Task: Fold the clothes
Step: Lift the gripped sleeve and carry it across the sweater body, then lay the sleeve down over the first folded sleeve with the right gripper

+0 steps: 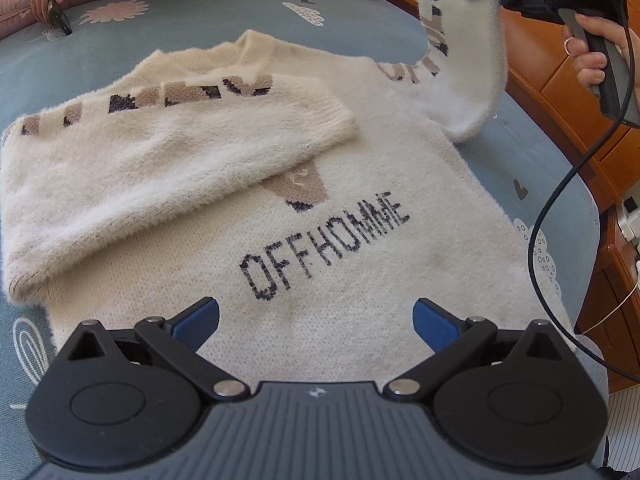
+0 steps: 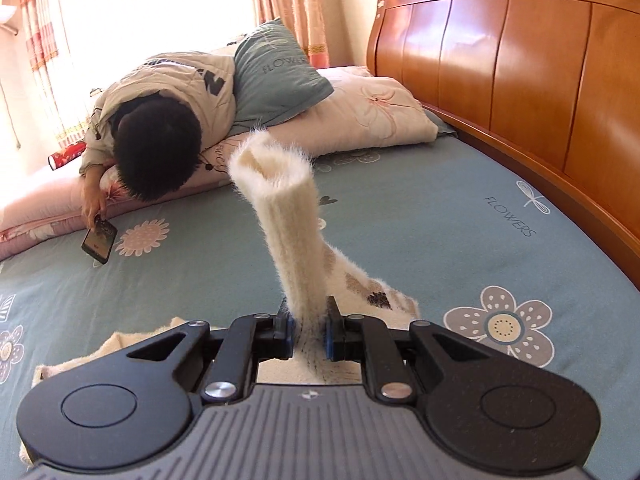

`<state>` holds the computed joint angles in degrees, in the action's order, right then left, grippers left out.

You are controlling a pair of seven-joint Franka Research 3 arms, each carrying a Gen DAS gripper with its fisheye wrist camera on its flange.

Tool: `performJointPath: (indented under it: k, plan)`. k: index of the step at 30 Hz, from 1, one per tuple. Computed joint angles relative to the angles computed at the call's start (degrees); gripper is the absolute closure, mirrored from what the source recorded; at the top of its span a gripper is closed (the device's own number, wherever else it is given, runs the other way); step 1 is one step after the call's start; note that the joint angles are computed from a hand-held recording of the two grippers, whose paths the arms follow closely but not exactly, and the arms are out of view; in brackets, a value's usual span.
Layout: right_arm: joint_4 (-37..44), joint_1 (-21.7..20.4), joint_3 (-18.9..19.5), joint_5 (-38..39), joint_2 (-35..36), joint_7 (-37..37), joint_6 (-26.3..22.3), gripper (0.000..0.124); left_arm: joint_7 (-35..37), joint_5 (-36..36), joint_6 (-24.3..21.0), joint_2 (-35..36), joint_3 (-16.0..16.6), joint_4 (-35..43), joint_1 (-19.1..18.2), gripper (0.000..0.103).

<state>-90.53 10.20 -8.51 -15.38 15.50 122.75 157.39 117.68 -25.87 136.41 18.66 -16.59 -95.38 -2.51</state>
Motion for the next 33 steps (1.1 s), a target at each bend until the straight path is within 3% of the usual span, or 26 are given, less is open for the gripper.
performJointPath:
  k: [11, 16, 21, 27, 33]
  plan:
    - [9.2, 4.2, 2.5, 0.3, 6.4, -8.3, -4.6, 0.108, 0.7, -3.8, 0.8, -0.5, 0.3, -0.2, 2.1, 0.001]
    - [10.8, 6.5, 2.5, -0.4, 8.4, -12.7, -4.8, 0.108, 0.2, -4.3, -1.9, 1.0, 0.8, 1.8, 3.0, 0.001]
    - [11.3, 7.6, 3.6, 1.2, 10.0, -18.5, -5.2, 0.108, -1.2, -3.2, -1.8, 1.5, 1.0, 2.1, 3.1, 0.001]
    - [10.4, 11.6, 1.1, -3.1, 11.5, -19.7, -3.5, 0.108, -2.0, -1.1, -2.4, 2.5, 1.0, 3.0, 2.8, 0.001]
    - [9.0, 17.2, -3.7, -12.3, 13.7, -14.2, -0.7, 0.108, -4.2, 1.5, -2.4, 3.2, 1.2, 3.6, 2.4, 0.001]
